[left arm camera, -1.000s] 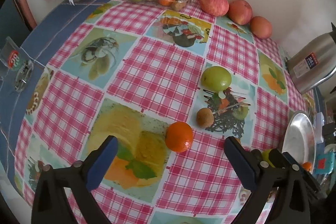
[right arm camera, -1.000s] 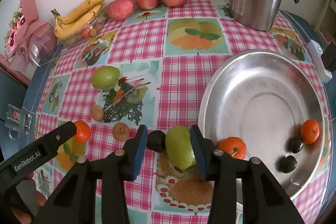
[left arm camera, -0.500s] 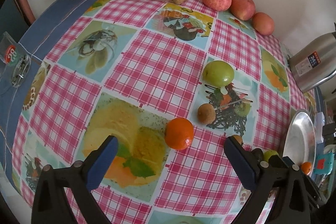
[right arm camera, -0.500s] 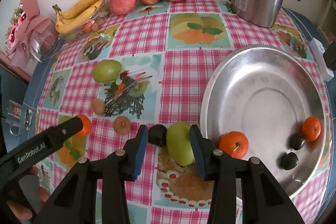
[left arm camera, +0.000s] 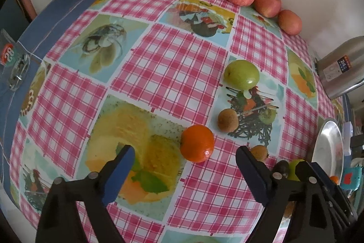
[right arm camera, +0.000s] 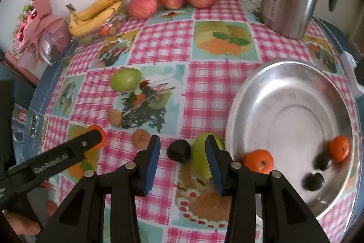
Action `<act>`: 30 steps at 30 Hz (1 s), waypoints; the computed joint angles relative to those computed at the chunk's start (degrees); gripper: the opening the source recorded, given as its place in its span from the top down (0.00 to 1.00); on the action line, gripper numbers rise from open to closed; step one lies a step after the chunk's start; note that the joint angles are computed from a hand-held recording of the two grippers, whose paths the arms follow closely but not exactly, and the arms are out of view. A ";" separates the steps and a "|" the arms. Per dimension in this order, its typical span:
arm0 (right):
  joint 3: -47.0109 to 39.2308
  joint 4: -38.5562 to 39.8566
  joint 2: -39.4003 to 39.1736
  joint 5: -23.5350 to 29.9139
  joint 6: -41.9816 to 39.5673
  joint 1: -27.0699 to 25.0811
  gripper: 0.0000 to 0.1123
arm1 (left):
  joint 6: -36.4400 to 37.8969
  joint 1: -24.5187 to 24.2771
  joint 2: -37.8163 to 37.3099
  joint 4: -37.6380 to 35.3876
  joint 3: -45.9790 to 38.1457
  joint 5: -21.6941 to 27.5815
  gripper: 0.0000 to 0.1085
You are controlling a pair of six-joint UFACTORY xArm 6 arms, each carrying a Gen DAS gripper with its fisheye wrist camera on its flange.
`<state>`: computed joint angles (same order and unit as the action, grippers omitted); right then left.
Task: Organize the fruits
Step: 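Lower the right tool around a dark plum while the left tool approaches a mandarin, then close the right tool on the dark plum while the left tool grasps the mandarin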
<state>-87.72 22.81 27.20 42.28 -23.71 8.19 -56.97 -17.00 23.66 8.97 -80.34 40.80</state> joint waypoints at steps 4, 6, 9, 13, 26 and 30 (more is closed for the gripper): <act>0.33 -1.04 0.10 -1.12 -1.73 1.26 0.64 | 0.13 0.29 0.14 -0.57 0.19 -0.58 0.20; -0.01 -2.24 0.65 -0.90 -1.18 1.62 0.66 | 0.25 0.39 0.11 -1.02 0.43 -0.93 0.24; -0.06 -3.35 1.07 -0.90 -1.35 1.84 0.67 | 0.49 0.45 0.34 -1.59 0.32 -1.18 0.27; -0.22 -6.47 1.65 -1.29 -0.59 2.45 0.68 | 1.01 0.51 0.47 -2.44 0.29 -1.44 0.28; 3.86 -23.02 0.79 -6.48 2.59 4.82 0.73 | 0.95 0.68 0.59 -3.72 0.60 -1.83 0.28; 4.77 -26.23 0.64 -7.98 3.88 4.97 0.78 | 0.85 0.69 0.67 -3.68 0.54 -1.84 0.29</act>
